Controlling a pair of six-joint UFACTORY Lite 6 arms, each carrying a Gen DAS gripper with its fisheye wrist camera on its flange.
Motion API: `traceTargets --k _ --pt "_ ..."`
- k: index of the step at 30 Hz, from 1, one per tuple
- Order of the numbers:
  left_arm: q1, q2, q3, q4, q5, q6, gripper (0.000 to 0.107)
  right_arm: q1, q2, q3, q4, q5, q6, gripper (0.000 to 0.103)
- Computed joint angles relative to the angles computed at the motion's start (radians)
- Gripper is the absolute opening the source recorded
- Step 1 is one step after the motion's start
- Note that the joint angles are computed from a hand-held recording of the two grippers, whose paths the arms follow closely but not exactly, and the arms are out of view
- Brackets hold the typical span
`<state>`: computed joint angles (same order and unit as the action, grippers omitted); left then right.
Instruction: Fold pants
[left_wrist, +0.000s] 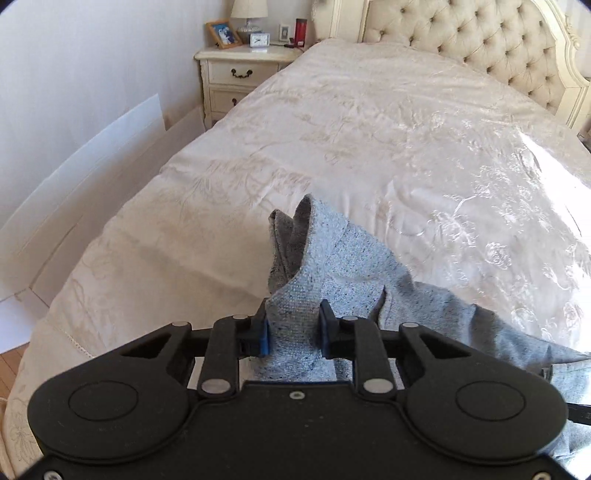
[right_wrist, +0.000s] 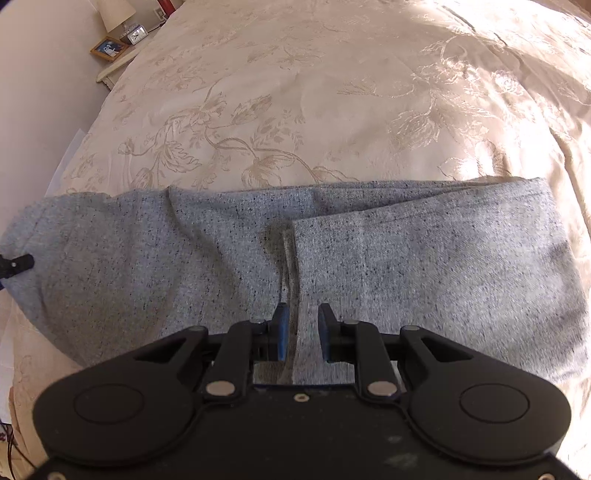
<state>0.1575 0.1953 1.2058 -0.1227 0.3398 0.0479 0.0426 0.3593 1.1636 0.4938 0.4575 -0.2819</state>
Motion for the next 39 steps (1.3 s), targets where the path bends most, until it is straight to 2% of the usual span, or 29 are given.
traceTargets --k 3,5,6,10,12,15,16,18,22,24,27,30,34,36,39 --pt "-0.074 -0.077 -0.011 0.128 0.027 -0.138 0.030 0.000 0.165 0.110 0.032 -0.009 -0.035 0.020" --pt "-0.138 -0.126 -0.013 0.224 0.049 -0.250 0.030 -0.008 0.267 0.185 0.030 0.001 -0.043 0.016" --pt "-0.174 -0.144 -0.008 0.278 0.064 -0.316 0.030 -0.021 0.278 0.195 0.079 0.002 -0.092 0.016" --pt "-0.357 -0.198 0.035 0.500 0.151 -0.595 0.028 -0.106 0.268 0.229 0.208 0.121 -0.249 0.017" --pt "-0.472 -0.203 0.073 0.607 0.197 -0.721 0.026 -0.150 0.240 0.212 0.213 0.153 -0.295 0.020" --pt "-0.648 -0.141 0.170 0.719 0.245 -0.872 0.018 -0.251 0.221 0.208 0.248 0.225 -0.379 0.020" --pt "-0.687 -0.114 0.199 0.718 0.240 -0.888 0.007 -0.287 0.220 0.214 0.256 0.252 -0.397 0.020" --pt "-0.780 -0.012 0.293 0.673 0.215 -0.890 0.002 -0.359 0.223 0.227 0.268 0.302 -0.439 0.020" --pt "-0.908 0.222 0.484 0.548 0.191 -0.826 0.005 -0.487 0.253 0.257 0.263 0.356 -0.487 0.020" --pt "-0.942 0.294 0.541 0.483 0.208 -0.775 0.011 -0.545 0.294 0.294 0.258 0.385 -0.486 0.020" --pt "-0.961 0.299 0.509 0.514 0.243 -0.803 0.019 -0.608 0.357 0.354 0.250 0.436 -0.468 0.021" --pt "-0.931 0.217 0.368 0.549 0.247 -0.849 0.019 -0.654 0.395 0.405 0.270 0.490 -0.488 0.022" --pt "-0.852 0.155 0.219 0.650 0.316 -0.950 0.019 -0.665 0.370 0.388 0.352 0.521 -0.579 0.034" --pt "-0.785 0.173 0.197 0.662 0.336 -0.952 0.019 -0.633 0.361 0.390 0.375 0.521 -0.605 0.037" --pt "-0.688 0.227 0.186 0.655 0.312 -0.929 0.019 -0.584 0.352 0.389 0.371 0.503 -0.625 0.038"
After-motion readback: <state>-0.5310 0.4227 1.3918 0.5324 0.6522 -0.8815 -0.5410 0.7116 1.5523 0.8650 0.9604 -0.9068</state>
